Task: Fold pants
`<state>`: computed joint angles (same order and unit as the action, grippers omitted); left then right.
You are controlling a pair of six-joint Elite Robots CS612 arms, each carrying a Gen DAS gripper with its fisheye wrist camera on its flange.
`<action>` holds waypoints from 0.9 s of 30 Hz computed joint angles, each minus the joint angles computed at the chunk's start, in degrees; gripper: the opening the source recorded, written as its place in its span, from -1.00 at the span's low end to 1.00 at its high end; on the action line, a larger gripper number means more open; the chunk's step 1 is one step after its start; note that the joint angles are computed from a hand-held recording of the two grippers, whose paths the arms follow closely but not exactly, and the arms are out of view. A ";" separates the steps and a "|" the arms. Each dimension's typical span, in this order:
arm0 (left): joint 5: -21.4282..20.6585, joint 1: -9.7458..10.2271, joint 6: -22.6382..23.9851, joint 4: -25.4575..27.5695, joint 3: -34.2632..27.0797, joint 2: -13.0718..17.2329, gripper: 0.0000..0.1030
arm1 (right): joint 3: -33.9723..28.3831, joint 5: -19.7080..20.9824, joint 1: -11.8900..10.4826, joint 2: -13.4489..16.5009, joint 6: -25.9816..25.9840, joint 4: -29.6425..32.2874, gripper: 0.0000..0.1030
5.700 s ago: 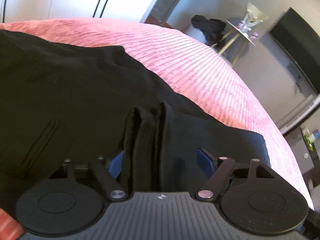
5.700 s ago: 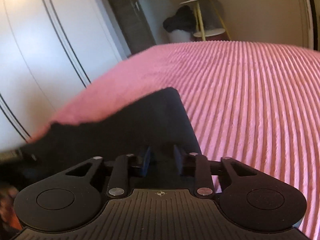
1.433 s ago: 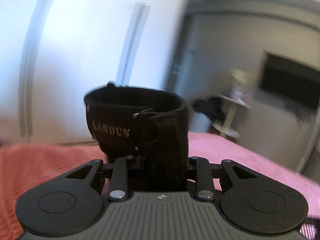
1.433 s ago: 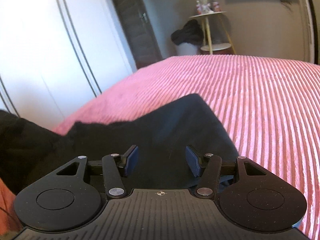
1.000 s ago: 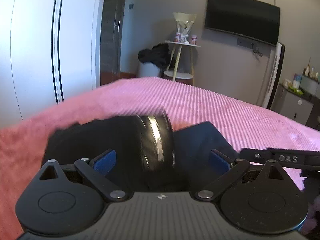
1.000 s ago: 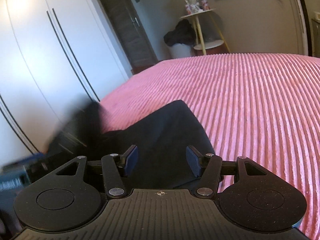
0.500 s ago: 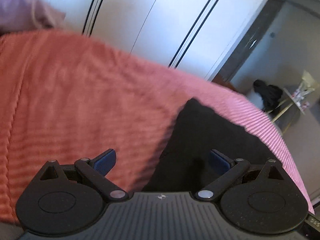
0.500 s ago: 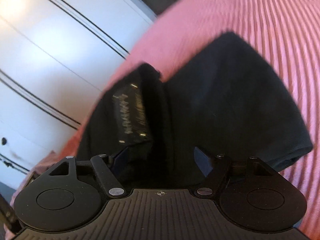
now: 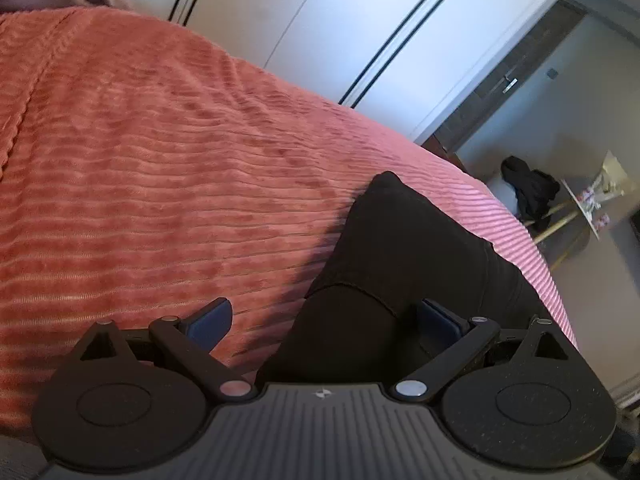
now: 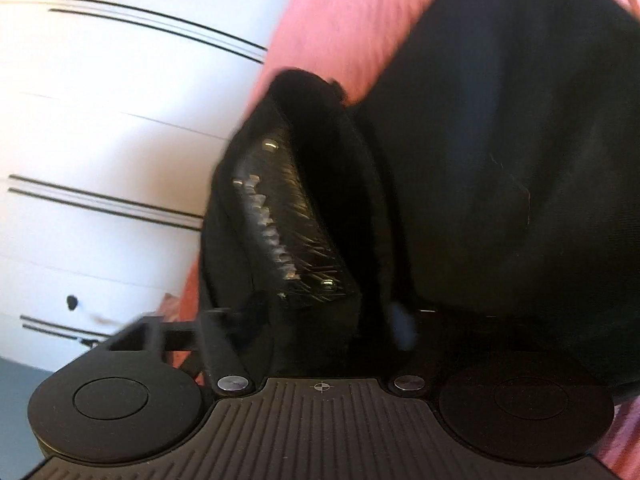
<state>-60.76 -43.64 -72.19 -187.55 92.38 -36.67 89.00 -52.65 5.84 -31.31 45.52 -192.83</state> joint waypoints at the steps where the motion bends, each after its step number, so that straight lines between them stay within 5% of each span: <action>1: -0.23 -0.04 -0.53 -0.09 0.13 -0.08 0.92 | 0.09 0.29 -0.04 0.24 0.20 -1.18 -0.01; 5: 0.74 -0.38 -0.13 -0.12 -0.16 0.08 0.92 | -0.13 2.33 -0.57 2.10 5.62 -7.65 0.30; 8: 1.57 -0.63 0.78 0.70 -0.56 0.12 0.92 | -0.12 2.10 -0.34 1.46 2.71 -5.68 0.60; 10: 2.46 -0.74 -0.13 1.09 -0.50 0.07 0.92 | 0.05 0.38 0.30 0.36 -1.16 -2.39 0.58; 12: 3.98 -0.96 -1.71 1.87 -0.34 -0.08 0.92 | 0.78 -2.79 1.04 -1.02 -5.07 0.51 0.31; 14: 5.34 -1.20 -2.96 2.21 -0.14 -0.18 0.92 | 1.69 -6.64 1.84 -2.46 -8.93 2.49 -0.22; 16: 6.44 -1.42 -3.68 2.98 -0.10 -0.31 0.92 | 2.81 -8.96 2.30 -3.65 -11.47 0.98 -0.41; 22: 8.97 -1.89 -5.16 2.54 0.57 -0.58 0.92 | 5.75 -14.52 3.25 -8.02 -19.34 -5.12 -0.58; 27: 7.73 -1.69 -3.35 3.34 0.05 -0.49 0.92 | 7.05 -17.80 2.42 -9.83 -20.79 -9.74 -0.64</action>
<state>-53.03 -45.33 -75.53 -184.21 92.43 -37.17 96.04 -70.45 8.26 -41.14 24.74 -202.56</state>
